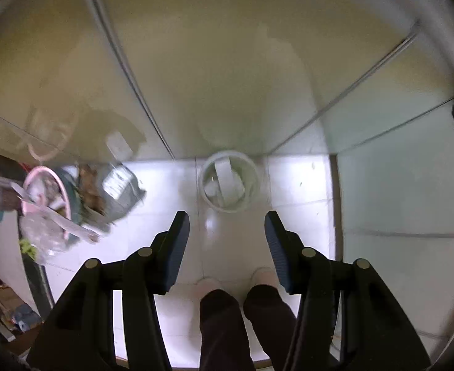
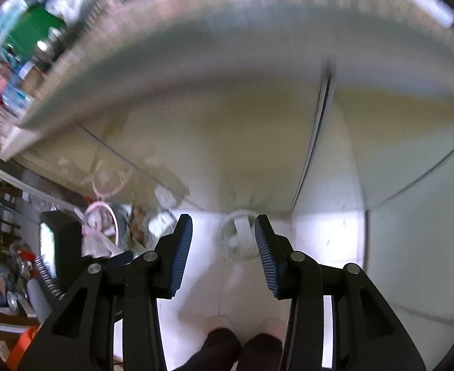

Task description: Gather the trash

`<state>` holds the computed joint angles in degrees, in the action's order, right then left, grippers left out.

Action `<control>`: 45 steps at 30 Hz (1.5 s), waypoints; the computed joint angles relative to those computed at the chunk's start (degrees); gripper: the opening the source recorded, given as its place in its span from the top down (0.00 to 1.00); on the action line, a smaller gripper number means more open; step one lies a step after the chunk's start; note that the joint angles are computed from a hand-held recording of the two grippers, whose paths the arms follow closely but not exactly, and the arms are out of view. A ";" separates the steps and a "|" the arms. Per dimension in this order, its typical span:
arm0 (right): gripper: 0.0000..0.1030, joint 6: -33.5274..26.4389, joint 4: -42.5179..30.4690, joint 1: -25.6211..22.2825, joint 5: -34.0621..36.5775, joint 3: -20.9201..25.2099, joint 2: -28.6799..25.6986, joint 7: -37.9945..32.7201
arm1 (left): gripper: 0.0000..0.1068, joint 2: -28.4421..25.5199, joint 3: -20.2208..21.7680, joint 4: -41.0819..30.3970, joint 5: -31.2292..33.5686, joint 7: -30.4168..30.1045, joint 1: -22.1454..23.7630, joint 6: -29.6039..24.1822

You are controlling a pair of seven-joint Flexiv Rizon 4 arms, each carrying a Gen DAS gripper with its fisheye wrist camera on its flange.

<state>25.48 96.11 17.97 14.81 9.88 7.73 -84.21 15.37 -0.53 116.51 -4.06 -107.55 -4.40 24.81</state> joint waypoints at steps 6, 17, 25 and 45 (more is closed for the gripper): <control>0.63 0.26 -8.56 0.39 -6.03 0.80 3.58 5.74 | 0.53 4.98 -0.39 -14.12 2.11 0.63 2.32 -9.01; 0.51 9.41 -14.52 -0.54 -26.26 4.79 5.49 14.98 | 0.39 7.47 -0.69 -30.69 5.34 6.32 5.81 -5.45; 0.30 14.46 -14.21 -2.91 -34.43 4.28 5.57 20.23 | 0.21 3.83 -2.04 -36.58 6.44 8.22 6.34 -2.59; 0.18 1.81 -42.36 -2.54 -19.57 -3.64 -18.80 3.22 | 0.10 -29.00 -2.86 -72.32 16.52 -0.38 2.32 -10.06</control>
